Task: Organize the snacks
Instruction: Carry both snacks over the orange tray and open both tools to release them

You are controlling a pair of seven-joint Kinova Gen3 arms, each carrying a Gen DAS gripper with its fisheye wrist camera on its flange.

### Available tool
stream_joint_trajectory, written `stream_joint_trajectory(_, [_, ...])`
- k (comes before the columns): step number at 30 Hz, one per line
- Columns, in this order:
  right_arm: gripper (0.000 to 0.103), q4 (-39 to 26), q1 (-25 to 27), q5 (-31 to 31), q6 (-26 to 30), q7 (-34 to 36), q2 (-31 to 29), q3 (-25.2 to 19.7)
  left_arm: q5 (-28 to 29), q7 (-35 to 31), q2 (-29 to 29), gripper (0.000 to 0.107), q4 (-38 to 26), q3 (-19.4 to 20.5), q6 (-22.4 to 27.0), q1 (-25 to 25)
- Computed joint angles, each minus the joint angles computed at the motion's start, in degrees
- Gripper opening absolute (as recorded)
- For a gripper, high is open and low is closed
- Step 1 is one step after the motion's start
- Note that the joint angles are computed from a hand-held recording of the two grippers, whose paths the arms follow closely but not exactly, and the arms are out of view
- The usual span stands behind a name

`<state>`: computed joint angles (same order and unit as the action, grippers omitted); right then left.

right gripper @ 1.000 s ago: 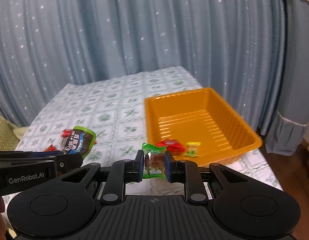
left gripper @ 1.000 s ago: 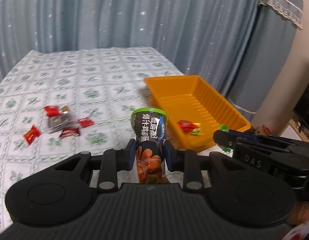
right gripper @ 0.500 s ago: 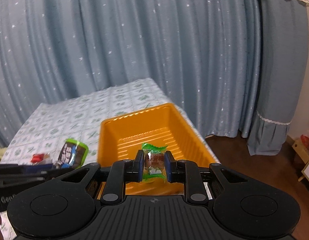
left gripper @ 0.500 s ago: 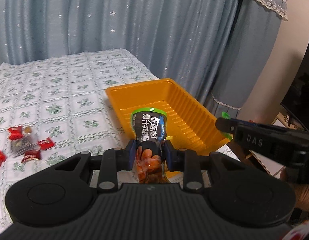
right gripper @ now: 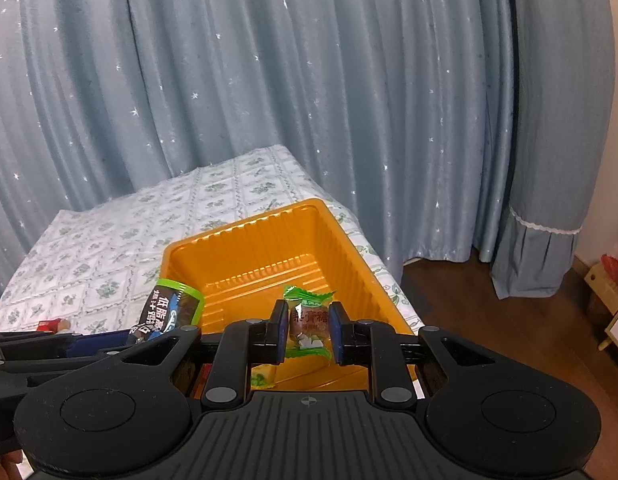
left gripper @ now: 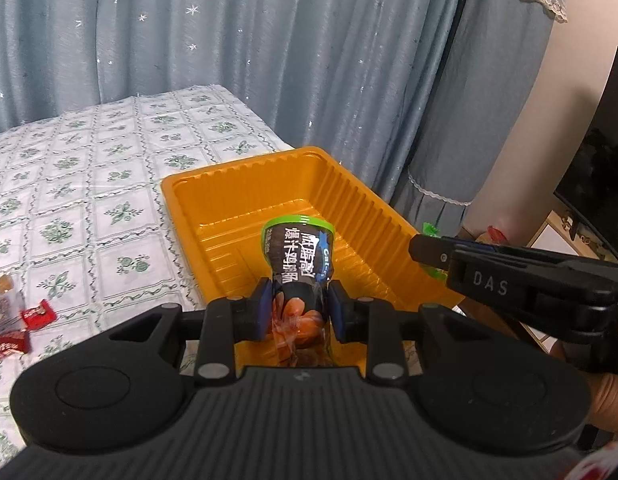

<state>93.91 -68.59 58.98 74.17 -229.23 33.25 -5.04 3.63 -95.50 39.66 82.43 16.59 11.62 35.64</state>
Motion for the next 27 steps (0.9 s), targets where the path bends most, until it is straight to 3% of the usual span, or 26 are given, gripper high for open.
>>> stream_joint_trajectory(11, [0.022, 2.28, 1.78, 0.36, -2.95, -2.31, -0.26, 0.13, 1.68, -3.65, 4.64, 0.029, -4.55, 4.29, 1.31, -2.74])
stream_joint_trajectory(13, [0.022, 2.33, 1.99, 0.32, -3.29, -2.53, -0.19, 0.18, 1.98, -3.73, 4.62, 0.035, -4.44, 3.72, 0.68, -2.44])
stream_joint_trajectory(27, [0.022, 1.34, 1.77, 0.67, -4.46, -2.41, 0.40, 0.54, 2.05, -2.93, 2.21, 0.035, -1.04, 2.46, -0.94, -3.41])
